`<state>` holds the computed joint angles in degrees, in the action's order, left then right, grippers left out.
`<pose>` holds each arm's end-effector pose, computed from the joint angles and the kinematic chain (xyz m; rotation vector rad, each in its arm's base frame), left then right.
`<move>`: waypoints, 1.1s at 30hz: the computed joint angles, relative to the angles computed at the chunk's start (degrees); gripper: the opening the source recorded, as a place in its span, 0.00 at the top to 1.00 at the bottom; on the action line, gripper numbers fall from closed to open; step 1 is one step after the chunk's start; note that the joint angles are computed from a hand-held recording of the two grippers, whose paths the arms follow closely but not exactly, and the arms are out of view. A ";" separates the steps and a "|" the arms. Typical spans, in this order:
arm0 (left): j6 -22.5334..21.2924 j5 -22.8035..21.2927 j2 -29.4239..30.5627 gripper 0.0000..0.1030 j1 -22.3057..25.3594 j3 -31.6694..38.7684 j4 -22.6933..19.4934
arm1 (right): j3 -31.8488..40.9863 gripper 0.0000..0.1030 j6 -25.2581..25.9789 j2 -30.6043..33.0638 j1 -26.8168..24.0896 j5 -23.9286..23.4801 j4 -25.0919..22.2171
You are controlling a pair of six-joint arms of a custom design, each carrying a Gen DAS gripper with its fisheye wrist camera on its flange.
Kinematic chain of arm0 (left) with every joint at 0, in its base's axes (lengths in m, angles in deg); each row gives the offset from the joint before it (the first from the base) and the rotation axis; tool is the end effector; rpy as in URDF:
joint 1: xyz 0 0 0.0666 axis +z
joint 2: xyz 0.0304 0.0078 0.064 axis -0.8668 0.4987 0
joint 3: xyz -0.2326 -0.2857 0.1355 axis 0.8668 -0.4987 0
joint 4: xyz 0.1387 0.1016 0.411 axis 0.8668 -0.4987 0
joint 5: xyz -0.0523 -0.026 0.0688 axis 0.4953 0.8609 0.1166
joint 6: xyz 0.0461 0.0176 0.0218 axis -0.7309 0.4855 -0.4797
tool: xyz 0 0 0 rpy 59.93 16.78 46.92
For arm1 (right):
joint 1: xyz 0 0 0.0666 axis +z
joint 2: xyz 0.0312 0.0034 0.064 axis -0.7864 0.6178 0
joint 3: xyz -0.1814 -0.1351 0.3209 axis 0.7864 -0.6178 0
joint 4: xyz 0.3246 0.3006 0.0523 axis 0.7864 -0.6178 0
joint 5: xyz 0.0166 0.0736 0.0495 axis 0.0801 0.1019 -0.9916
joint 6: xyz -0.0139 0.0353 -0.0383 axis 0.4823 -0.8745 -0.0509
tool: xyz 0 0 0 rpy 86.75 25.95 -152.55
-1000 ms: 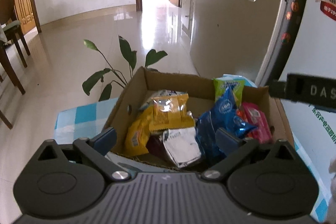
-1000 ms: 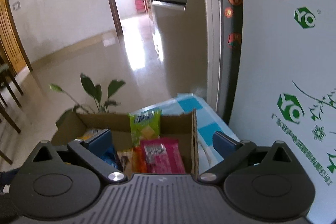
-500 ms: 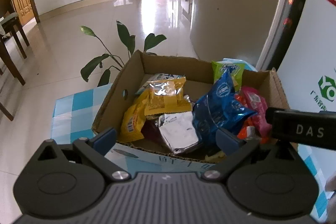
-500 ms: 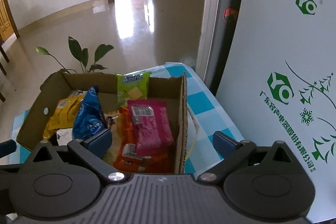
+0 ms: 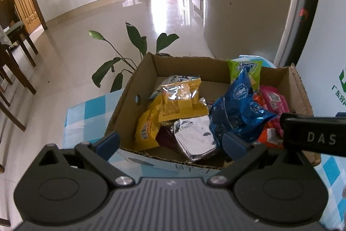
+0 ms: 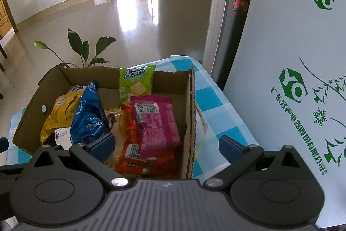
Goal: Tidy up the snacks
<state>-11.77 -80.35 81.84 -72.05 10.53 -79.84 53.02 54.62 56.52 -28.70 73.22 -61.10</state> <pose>0.5957 -0.1148 0.4048 -0.2000 2.4514 0.2206 0.6156 0.2584 0.4232 -0.1123 2.5608 0.1205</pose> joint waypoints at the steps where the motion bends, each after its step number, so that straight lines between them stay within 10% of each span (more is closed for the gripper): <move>1: -0.37 -0.14 0.07 0.02 -0.05 0.07 0.03 | 0.01 0.00 -0.07 0.02 -0.09 -0.27 -0.07; 33: -1.86 -1.92 2.39 0.01 0.78 3.10 -3.49 | 1.87 0.00 -0.33 1.68 0.35 1.21 -1.11</move>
<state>-13.63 -82.27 84.23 -71.27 13.62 -83.33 54.89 54.30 58.20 -28.35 74.42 -62.21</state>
